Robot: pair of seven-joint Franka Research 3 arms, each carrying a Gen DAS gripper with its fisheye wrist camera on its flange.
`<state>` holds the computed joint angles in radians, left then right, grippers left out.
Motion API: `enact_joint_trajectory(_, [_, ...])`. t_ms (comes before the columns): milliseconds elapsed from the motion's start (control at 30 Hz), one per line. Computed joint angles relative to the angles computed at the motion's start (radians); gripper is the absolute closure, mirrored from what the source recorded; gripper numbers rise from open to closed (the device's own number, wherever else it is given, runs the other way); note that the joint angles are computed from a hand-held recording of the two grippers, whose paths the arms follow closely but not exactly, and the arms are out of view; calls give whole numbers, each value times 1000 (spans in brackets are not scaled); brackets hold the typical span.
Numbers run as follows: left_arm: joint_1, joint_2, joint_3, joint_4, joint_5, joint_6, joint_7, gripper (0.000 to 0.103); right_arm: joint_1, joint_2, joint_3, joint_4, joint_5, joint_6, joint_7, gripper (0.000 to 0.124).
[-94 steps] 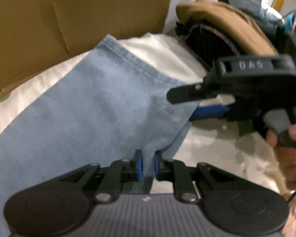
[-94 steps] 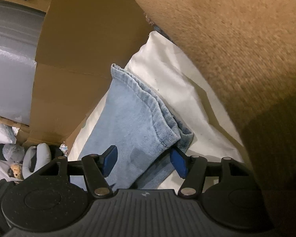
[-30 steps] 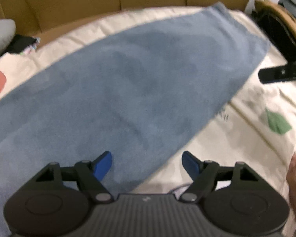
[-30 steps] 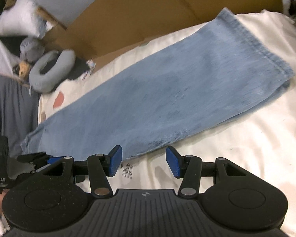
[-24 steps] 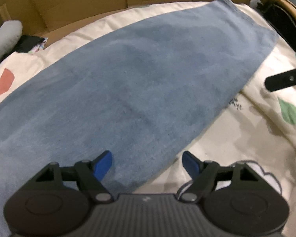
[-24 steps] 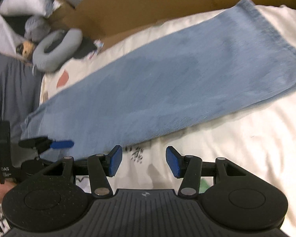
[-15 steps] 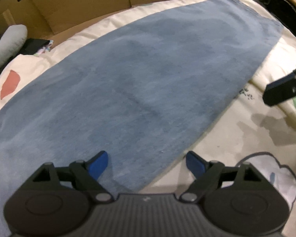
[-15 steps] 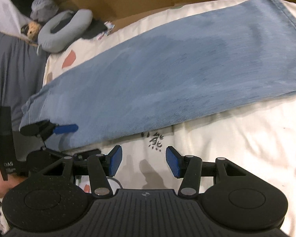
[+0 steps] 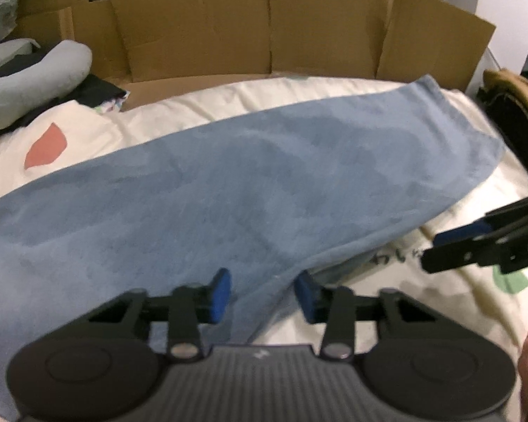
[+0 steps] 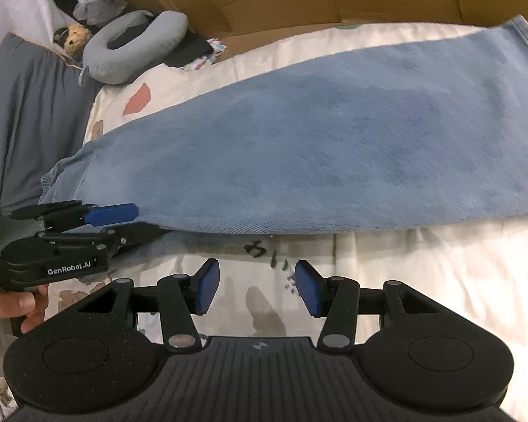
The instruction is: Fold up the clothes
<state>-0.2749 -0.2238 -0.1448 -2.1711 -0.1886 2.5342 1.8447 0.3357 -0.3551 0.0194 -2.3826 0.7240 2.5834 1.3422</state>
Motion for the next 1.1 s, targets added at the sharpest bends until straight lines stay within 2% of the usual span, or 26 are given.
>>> enact_joint_trajectory(33, [-4,5,5,6,-18,0,8,76,-1,3,1,5,-1,9,-1,69])
enact_joint_trajectory(167, [-4,18,9,18,-54,13,29,86,-4,22,0,28,-5,34,-1,69])
enact_joint_trajectory(333, [-1,14,4,19,-60,33,20,89,-8,58,6,61,-24,56,3,69])
enact_joint_trajectory(833, [-7,6,17,12,-98,37,69,91,-14,157,37,127,-111,81,25,69])
enact_joint_trajectory(967, [-3,8,10,16,-85,30,59,91,-16,162,43,117,-131,90,55,69])
enact_joint_trajectory(1100, [-1,9,7,17,-75,23,47,91,-18,139,45,86,-168,64,68,70])
